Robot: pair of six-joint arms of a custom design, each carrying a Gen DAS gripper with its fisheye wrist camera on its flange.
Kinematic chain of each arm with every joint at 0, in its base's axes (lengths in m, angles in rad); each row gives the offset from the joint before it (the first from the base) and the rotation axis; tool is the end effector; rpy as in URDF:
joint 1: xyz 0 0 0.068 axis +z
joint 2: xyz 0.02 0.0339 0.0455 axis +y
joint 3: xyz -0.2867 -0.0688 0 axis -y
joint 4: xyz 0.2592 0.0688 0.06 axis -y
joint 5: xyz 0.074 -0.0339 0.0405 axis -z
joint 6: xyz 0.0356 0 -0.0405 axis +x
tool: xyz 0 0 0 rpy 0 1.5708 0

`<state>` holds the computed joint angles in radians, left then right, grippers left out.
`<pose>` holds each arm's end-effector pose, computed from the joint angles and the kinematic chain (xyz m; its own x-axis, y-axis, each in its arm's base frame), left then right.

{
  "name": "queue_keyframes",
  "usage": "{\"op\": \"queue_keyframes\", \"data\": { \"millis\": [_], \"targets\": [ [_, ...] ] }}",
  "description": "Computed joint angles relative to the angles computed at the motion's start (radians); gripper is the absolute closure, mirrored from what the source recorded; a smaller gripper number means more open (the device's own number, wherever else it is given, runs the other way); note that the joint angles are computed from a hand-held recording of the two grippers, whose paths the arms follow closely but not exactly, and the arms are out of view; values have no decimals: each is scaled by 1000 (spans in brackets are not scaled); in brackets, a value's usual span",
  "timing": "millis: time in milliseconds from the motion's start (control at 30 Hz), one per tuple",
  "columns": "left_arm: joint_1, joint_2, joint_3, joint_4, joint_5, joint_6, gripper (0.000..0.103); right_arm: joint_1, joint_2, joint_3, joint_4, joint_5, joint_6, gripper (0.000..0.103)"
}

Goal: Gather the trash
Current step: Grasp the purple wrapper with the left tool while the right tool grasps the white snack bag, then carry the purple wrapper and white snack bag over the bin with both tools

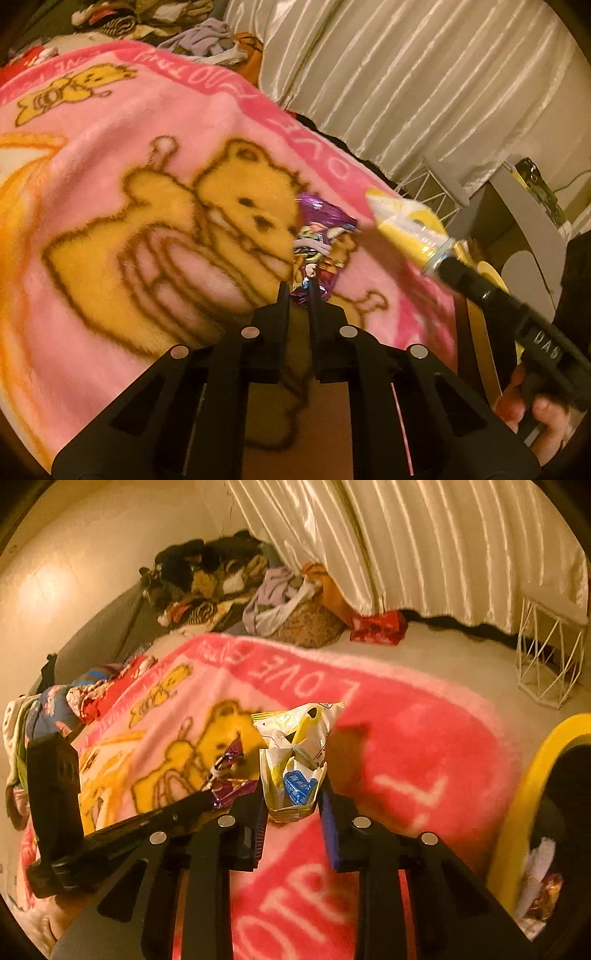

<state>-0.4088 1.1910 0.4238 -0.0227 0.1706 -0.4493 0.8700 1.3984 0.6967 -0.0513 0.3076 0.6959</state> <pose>0.1983 -0.0925 0.1656 -0.8048 -0.1178 -0.5817 0.1686 0.8944 -0.4144 0.1928 0.2118 0.2007 -0.7141 0.1011 -0.6927 -0.1671 0.9363 0.3089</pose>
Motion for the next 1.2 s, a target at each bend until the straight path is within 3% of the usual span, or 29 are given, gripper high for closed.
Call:
{"op": "queue_keyframes", "data": {
  "millis": [767,1200],
  "targets": [
    [-300,-189,61,-125,-184,-91,97,22,-462,-131,-310,148,91,79],
    [-533,-95,158,-115,-296,-119,97,-28,-763,-185,-609,204,190,79]
  ]
}}
